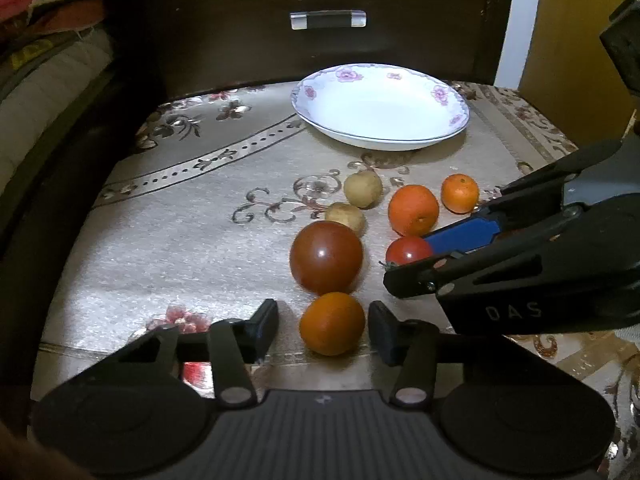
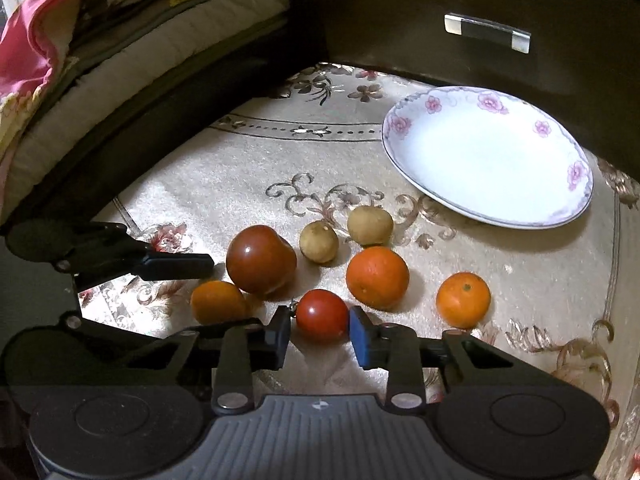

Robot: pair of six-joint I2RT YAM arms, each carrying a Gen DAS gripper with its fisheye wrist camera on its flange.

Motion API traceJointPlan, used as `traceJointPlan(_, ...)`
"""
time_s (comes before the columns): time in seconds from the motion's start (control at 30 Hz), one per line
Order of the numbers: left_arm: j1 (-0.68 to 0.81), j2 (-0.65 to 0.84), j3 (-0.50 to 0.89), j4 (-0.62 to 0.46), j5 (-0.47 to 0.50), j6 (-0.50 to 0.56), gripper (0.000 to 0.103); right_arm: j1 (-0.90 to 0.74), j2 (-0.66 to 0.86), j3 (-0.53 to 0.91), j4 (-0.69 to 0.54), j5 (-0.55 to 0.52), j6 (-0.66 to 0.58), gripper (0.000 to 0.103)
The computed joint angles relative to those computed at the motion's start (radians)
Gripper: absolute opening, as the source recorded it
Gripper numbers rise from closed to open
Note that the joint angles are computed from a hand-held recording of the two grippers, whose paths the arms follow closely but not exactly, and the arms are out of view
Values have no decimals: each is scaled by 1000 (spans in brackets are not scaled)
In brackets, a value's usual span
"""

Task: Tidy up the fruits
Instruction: 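Grasp an orange mandarin with the left gripper while the right grasps a red cherry tomato, then carry both fruits over the white plate and open both grippers to drop them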

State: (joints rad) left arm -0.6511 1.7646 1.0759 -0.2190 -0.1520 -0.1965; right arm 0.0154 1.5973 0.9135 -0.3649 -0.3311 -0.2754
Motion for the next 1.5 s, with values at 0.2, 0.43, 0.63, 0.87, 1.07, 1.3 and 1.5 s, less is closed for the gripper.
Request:
traceJointPlan(0.2, -8, -7, 3, -13, 10, 18, 39, -5, -24, 1, -43, 15, 1, 26)
traceJointPlan(0.43, -1, -15, 18, -52, 33, 4, 38, -26, -62, 6, -76, 1, 5, 26)
traceJointPlan(0.63, -4, -15, 56, -65, 53, -10, 38, -45, -86, 18, -86, -6, 14, 26)
traceJointPlan(0.87, -3, 23, 142, -89, 50, -15, 38, -94, -84, 41, -85, -21, 28, 26)
traceJointPlan(1.07, -1, 75, 232, -120, 46, -19, 38, -125, -57, 80, -75, -30, 43, 26)
traceJointPlan(1.3, 11, 128, 305, -139, 54, -25, 38, -158, -19, 119, -60, -26, 57, 26)
traceJointPlan(1.5, 23, 145, 328, -140, 54, -30, 38, -172, 3, 134, -55, -28, 74, 26)
